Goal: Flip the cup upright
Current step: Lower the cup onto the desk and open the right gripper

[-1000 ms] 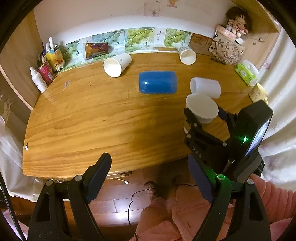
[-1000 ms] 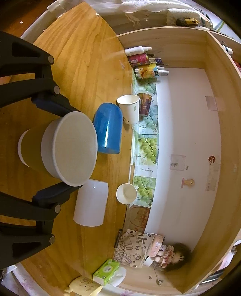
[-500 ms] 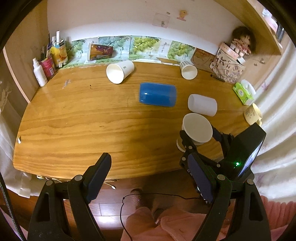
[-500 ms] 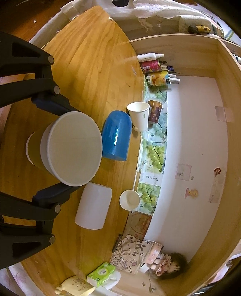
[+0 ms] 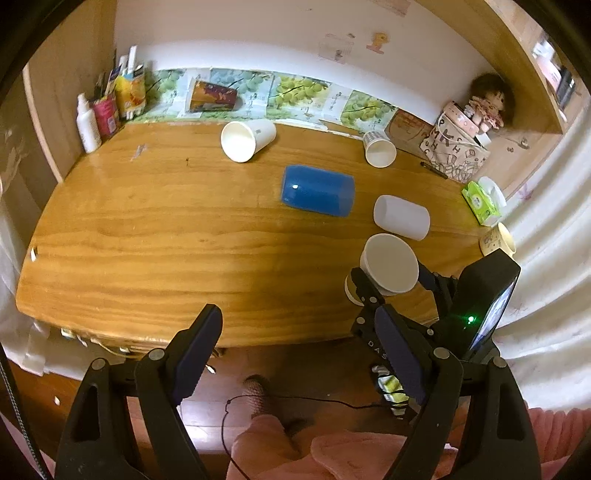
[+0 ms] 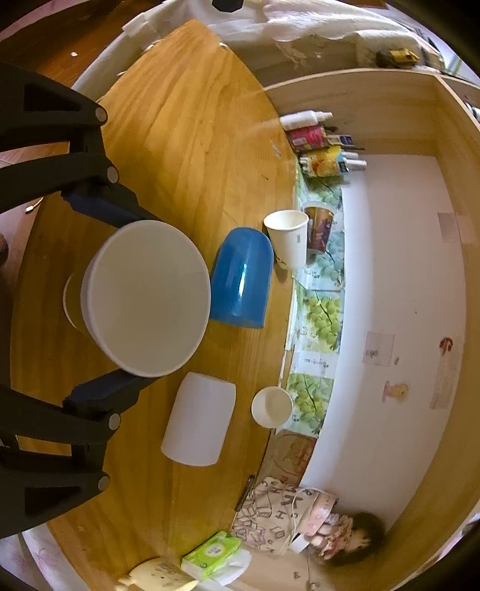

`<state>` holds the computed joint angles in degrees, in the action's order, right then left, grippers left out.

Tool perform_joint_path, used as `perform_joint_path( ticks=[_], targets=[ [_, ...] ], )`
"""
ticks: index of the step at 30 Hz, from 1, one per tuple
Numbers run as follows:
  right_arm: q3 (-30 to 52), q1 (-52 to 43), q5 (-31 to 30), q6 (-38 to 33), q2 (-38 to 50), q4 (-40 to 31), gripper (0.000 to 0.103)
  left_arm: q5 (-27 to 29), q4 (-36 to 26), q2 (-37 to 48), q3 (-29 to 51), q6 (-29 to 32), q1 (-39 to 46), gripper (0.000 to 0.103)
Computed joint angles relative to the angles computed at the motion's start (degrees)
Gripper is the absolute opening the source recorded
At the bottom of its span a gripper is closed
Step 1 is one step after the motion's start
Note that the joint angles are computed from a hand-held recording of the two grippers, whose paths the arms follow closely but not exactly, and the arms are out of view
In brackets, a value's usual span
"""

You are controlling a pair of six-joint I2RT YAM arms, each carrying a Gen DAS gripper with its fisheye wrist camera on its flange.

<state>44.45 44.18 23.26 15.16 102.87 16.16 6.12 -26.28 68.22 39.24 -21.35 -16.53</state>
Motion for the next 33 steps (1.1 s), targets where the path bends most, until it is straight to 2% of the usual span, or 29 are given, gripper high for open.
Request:
perform_joint_path(
  ticks=[2, 5, 11, 15, 18, 25, 30, 33],
  targets=[
    [0.27, 0.09, -0.1, 0.45, 0.1, -0.51, 0.081, 0.75, 0.44, -0.01, -0.92, -0.77, 0.81, 0.087],
    [1.2, 0.42, -0.73, 1.18, 0.85, -2.66, 0.081, 1.52, 0.82, 0.39, -2.23, -2.66, 2.19, 0.087],
    [-0.18, 2.15, 0.06, 3.75, 1.33, -4.37, 0.081, 2.86, 0.77, -5.06, -8.63, -6.5, 4.61, 0.087],
    [-3.72, 3.69, 1.22, 9.07, -0.49, -5.0, 0.081, 0.69, -4.07, -12.05, -12.58, -8.81, 3.3, 0.087],
    [-7.27, 6.36, 4.72, 13.18, -3.98, -6.99, 0.081, 0.31, -9.55, -18.54, -14.46, -9.79, 1.51, 0.087],
    [-11.5, 9.68, 4.32, 26.42, -19.18, -21.92, 0.081, -4.59, -18.45, -27.54, -14.23, -12.93, -4.86, 0.087],
    [-9.97, 13.29, 5.78, 31.98, -32.28, -36.6, 0.081, -11.02, -21.9, -28.57, -10.72, -16.24, -12.22, 0.087],
    [-7.4, 15.73, 7.57, 34.16, -37.24, -44.46, 0.081, -17.5, -24.01, -27.41, -7.63, -19.9, -17.74, 0.087]
  ],
)
